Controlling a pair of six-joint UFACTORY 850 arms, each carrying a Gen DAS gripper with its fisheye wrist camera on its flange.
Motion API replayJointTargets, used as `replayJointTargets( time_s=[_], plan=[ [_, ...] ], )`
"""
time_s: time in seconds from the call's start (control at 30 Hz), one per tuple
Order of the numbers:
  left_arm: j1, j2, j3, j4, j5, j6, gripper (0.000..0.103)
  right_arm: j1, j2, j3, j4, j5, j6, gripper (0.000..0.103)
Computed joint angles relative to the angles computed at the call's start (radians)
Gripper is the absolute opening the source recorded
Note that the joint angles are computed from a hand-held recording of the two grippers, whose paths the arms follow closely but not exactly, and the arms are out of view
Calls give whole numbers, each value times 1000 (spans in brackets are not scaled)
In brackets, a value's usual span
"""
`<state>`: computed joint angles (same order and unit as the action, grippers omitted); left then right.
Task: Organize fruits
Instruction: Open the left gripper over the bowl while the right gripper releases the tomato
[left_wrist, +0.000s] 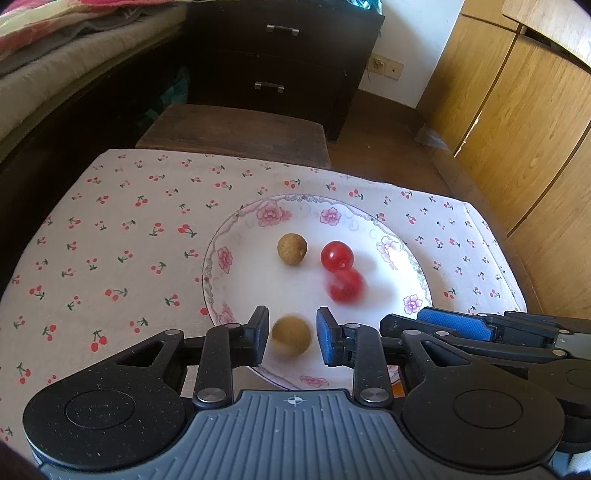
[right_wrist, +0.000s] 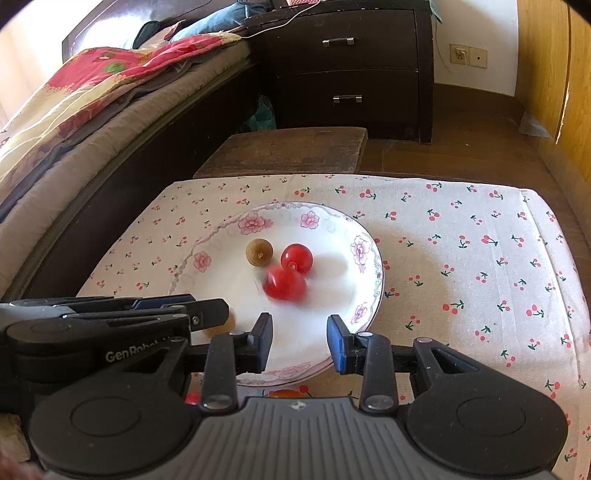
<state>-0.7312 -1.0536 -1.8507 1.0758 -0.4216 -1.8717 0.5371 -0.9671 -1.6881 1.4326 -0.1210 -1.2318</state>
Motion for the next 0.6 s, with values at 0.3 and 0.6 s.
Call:
replayJointTargets(
  time_s=[0.3, 0.6],
  plan=[
    [-5, 36, 47, 99, 6, -118, 41, 6, 48, 60, 242, 6, -253, 34],
    [-22, 90, 126, 197, 1, -231, 42, 15, 104, 139, 504, 6, -515, 34]
  ],
)
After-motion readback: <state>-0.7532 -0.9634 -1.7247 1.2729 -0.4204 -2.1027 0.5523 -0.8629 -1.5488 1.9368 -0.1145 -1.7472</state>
